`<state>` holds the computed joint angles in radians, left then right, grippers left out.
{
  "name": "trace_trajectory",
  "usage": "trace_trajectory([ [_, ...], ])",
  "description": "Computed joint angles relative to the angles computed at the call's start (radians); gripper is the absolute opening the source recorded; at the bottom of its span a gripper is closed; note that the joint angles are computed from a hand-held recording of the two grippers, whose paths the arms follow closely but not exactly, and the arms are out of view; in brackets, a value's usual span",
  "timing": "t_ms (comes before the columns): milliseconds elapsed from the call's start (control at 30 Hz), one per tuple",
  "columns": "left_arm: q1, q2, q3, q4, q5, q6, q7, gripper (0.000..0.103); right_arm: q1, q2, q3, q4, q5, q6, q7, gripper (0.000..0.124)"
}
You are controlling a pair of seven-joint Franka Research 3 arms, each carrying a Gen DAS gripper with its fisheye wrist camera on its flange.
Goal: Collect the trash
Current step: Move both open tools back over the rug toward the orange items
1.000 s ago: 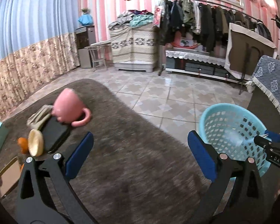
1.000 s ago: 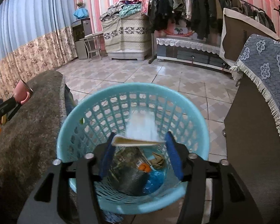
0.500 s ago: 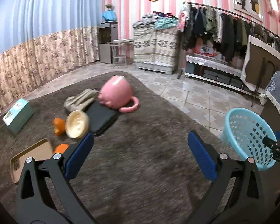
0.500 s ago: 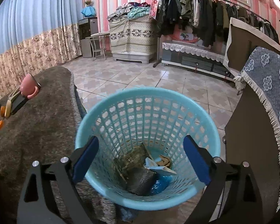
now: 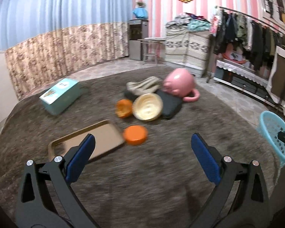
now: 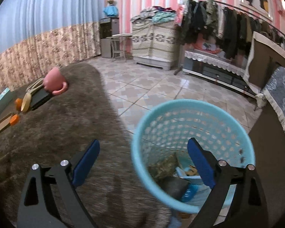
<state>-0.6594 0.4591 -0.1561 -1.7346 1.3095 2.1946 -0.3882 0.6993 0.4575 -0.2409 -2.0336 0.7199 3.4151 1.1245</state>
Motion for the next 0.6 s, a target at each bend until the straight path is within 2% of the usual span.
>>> trace_trajectory([
  [133, 0.027, -0.062, 0.000, -0.100, -0.009, -0.001, -0.046, 0.097, 0.024, 0.032, 0.006, 0.043, -0.017, -0.016, 0.001, 0.092],
  [367, 0.111, -0.154, -0.024, -0.259, -0.041, 0.018, -0.110, 0.097, 0.033, 0.087, 0.040, 0.118, -0.103, -0.061, 0.053, 0.092],
  [600, 0.179, -0.197, -0.036, -0.325, -0.054, 0.045, -0.129, 0.097, 0.037, 0.122, 0.058, 0.172, -0.217, -0.099, 0.122, 0.092],
])
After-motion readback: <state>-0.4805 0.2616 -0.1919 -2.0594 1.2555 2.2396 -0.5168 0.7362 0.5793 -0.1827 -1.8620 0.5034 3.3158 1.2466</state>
